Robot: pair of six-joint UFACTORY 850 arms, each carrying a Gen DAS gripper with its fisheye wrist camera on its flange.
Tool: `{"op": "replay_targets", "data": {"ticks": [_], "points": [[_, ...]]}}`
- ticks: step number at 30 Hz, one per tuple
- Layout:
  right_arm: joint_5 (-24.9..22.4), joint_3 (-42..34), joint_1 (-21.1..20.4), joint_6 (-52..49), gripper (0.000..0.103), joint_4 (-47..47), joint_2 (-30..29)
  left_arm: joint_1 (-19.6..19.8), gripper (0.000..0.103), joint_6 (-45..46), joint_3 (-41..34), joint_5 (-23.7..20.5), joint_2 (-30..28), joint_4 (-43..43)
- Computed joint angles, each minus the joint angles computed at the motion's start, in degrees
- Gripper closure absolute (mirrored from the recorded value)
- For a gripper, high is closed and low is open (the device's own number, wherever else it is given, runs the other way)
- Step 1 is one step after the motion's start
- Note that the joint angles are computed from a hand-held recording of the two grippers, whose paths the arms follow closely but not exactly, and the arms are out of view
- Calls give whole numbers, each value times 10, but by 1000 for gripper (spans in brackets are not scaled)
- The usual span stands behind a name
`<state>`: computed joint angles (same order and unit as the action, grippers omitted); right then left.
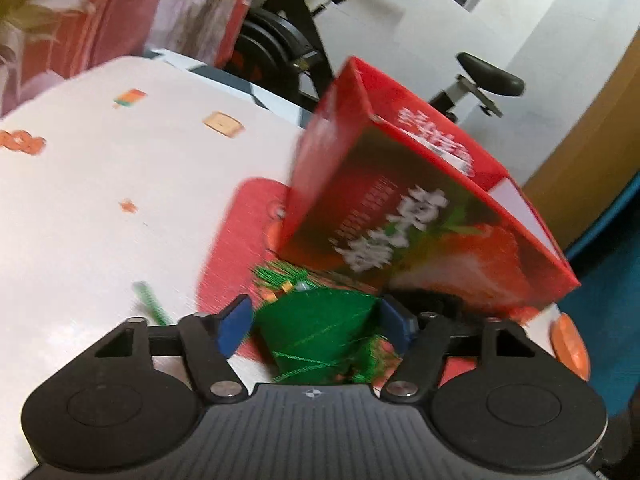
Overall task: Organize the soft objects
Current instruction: 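Close the left gripper on the green mesh pouch while the right gripper grips it too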
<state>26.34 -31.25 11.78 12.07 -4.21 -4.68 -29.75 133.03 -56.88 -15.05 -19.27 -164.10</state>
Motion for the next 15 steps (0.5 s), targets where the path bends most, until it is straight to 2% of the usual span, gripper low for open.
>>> {"op": "replay_targets", "data": {"ticks": [3, 6, 15], "points": [[-2, 0, 2, -13, 8, 2, -3, -6, 36, -65, 4, -12, 0, 71], [-4, -3, -1, 31, 14, -53, -7, -11, 37, -136, 5, -29, -4, 144], [10, -2, -3, 101, 21, -155, -6, -35, 37, -197, -9, -44, -20, 229]]}}
